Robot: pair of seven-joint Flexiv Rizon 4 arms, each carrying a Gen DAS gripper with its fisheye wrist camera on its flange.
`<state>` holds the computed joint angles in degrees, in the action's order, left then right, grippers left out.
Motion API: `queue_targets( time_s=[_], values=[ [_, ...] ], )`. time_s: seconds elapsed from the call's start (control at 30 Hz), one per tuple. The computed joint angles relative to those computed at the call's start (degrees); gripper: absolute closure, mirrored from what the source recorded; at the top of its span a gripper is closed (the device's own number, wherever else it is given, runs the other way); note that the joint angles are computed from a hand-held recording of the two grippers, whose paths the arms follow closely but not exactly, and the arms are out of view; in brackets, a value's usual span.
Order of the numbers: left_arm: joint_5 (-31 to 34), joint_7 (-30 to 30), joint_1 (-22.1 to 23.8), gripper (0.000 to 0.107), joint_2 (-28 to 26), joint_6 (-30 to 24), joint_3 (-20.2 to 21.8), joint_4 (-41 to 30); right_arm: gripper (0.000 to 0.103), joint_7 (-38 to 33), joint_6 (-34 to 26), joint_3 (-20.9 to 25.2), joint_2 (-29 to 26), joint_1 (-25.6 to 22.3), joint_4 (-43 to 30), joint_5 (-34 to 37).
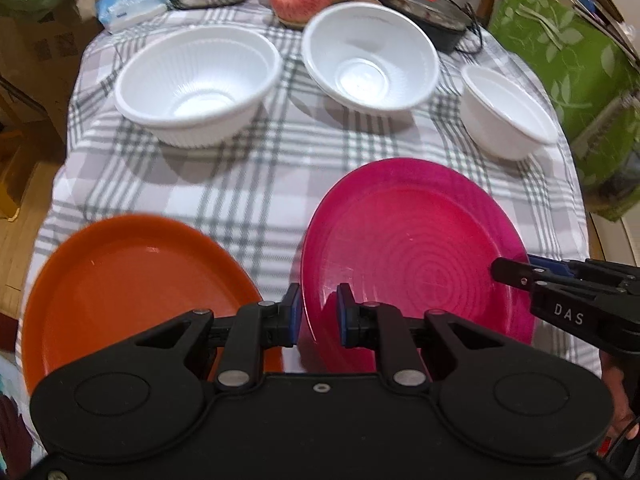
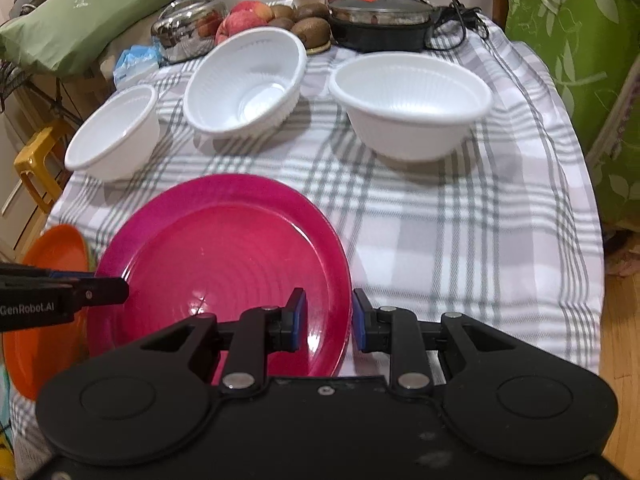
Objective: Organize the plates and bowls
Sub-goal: 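Grasp the pink plate rim with the left tool, then carry the pink plate onto the orange plate stack and open the left tool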
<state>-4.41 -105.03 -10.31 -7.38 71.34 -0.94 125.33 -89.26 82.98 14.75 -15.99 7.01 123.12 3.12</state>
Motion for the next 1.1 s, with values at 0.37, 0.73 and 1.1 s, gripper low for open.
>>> queue_targets(
  time_s=[0.37,0.73,1.1],
  values=[
    [1.25,0.68,-0.86,0.084,-1.02,-0.46,-0.59,-0.55,0.076,-3.81,-0.05,0.99,2.49,-1.55,2.42,4.60],
    [0.59,-1.58,-1.50,0.084,-1.42,-0.17,-0.27,-0.82,0.077,-0.66,2.14,-1.34,2.32,0.60,3.41,2.65],
    [0.23,-4.21,-1.98,0.084,3.06,1.62,-0.35,2.16,0.079,0.42,4.66,-0.47,6.64,-0.26,6.86,1.12]
  ],
)
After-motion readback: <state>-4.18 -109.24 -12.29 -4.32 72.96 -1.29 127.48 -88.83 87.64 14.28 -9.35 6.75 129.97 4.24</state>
